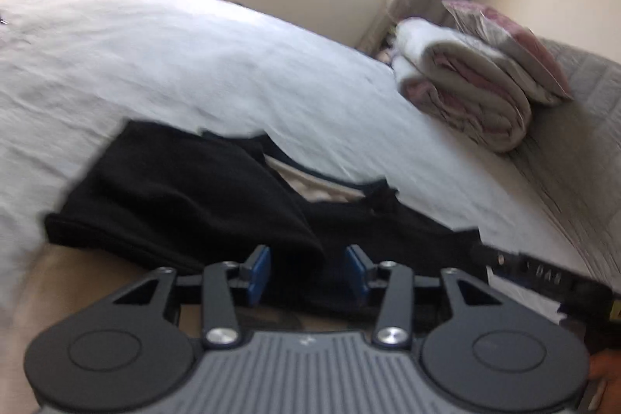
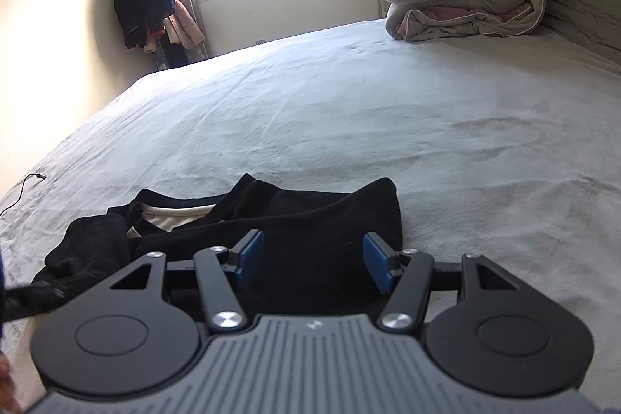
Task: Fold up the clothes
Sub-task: 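Grasp the black shirt edge with the left gripper while the right gripper grasps the collar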
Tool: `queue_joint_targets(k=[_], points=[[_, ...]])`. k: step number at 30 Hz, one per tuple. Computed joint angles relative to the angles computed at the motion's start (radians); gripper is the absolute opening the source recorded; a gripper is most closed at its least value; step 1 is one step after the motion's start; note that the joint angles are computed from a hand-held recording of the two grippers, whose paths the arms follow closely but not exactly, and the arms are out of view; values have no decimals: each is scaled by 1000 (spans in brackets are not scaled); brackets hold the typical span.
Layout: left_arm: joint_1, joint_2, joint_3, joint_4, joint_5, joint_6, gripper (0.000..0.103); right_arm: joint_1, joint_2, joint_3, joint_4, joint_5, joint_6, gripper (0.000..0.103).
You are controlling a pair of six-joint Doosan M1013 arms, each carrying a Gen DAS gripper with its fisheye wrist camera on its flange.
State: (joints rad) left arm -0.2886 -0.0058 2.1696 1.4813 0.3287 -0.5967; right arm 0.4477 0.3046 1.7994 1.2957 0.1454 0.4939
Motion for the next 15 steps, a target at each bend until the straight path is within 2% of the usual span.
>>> queue_joint_targets(k=[2, 4, 9, 13, 15], points=[[3, -9, 0, -65, 56, 40, 54, 0, -2, 1, 49, 11, -53, 61], [8, -16, -1, -118, 111, 68, 55, 2, -3, 2, 94, 20, -102, 61], [33, -2, -12, -192, 254, 21, 54, 4, -2, 0, 172, 55, -183, 61], [43, 21, -21, -181, 309, -17, 52, 7, 1, -4, 171, 69, -180, 61], [47, 35, -28, -169, 313, -20, 39, 8, 4, -6, 174, 80, -180, 61]])
